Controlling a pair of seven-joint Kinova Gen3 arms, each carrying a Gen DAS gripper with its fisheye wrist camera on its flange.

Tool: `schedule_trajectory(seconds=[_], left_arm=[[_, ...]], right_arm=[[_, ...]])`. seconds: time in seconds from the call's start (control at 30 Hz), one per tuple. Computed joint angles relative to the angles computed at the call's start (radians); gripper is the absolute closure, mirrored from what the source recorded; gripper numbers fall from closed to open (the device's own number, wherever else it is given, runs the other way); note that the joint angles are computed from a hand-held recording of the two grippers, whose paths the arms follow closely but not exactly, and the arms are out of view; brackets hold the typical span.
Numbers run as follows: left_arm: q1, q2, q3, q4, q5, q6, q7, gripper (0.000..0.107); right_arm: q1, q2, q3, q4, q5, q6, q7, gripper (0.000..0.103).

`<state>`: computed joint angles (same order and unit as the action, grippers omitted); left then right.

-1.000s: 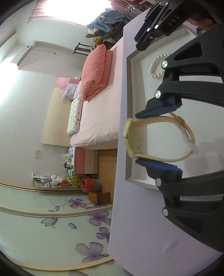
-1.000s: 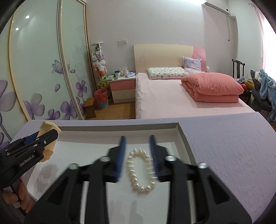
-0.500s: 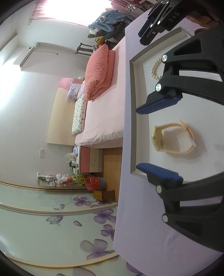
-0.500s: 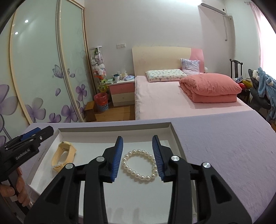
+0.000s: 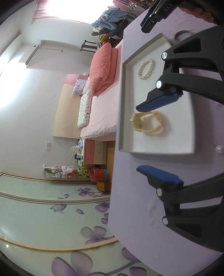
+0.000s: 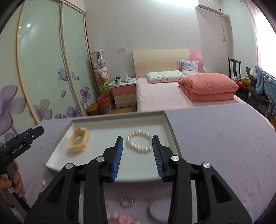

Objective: Organize jewelry
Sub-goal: 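Grasp the dark red bead necklace with the left tool while the right tool grasps the pink bracelet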

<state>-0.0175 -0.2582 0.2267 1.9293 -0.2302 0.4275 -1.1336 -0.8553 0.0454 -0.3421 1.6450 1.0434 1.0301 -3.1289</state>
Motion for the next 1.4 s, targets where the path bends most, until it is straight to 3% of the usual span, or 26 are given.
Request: schedule_trajectory(seconds=[0.1,0.37,0.57,0.77,1.0,1.3,1.4], left_arm=[[0.037,-0.077,-0.053,0.068,0.039,0.01,-0.051,0.043],[0.043,-0.246,-0.087,0.186,0.118,0.07,-0.146,0.039],[0.07,-0.305,-0.136,0.214,0.186,0.111,-0.216,0.038],[0.056,-0.326,-0.122,0.227,0.215,0.124,-0.246,0.038],[0.063,-0.328,-0.123,0.225,0.241,0.155,-0.272,0.033],[0.087,-0.269,-0.103,0.181,0.248,0.244,-0.307,0.026],[0.072,-0.227,-0.061,0.152,0.228,0.288,-0.3,0.026]], right_arm=[[-0.012,-0.026,-0.019,0.029,-0.035,0.018,0.0,0.066],[-0.018,-0.052,-0.069,0.062,-0.163,0.08,0.047,0.066],[0.001,-0.044,-0.058,0.063,-0.27,0.065,0.105,0.067],[0.001,-0.007,-0.038,0.036,-0.329,0.079,0.163,0.07],[-0.009,-0.003,-0.016,0.026,-0.372,0.097,0.205,0.086],[0.007,-0.097,-0.062,0.119,-0.382,0.144,0.052,0.089],[0.024,-0.118,-0.092,0.139,-0.387,0.149,0.027,0.089]])
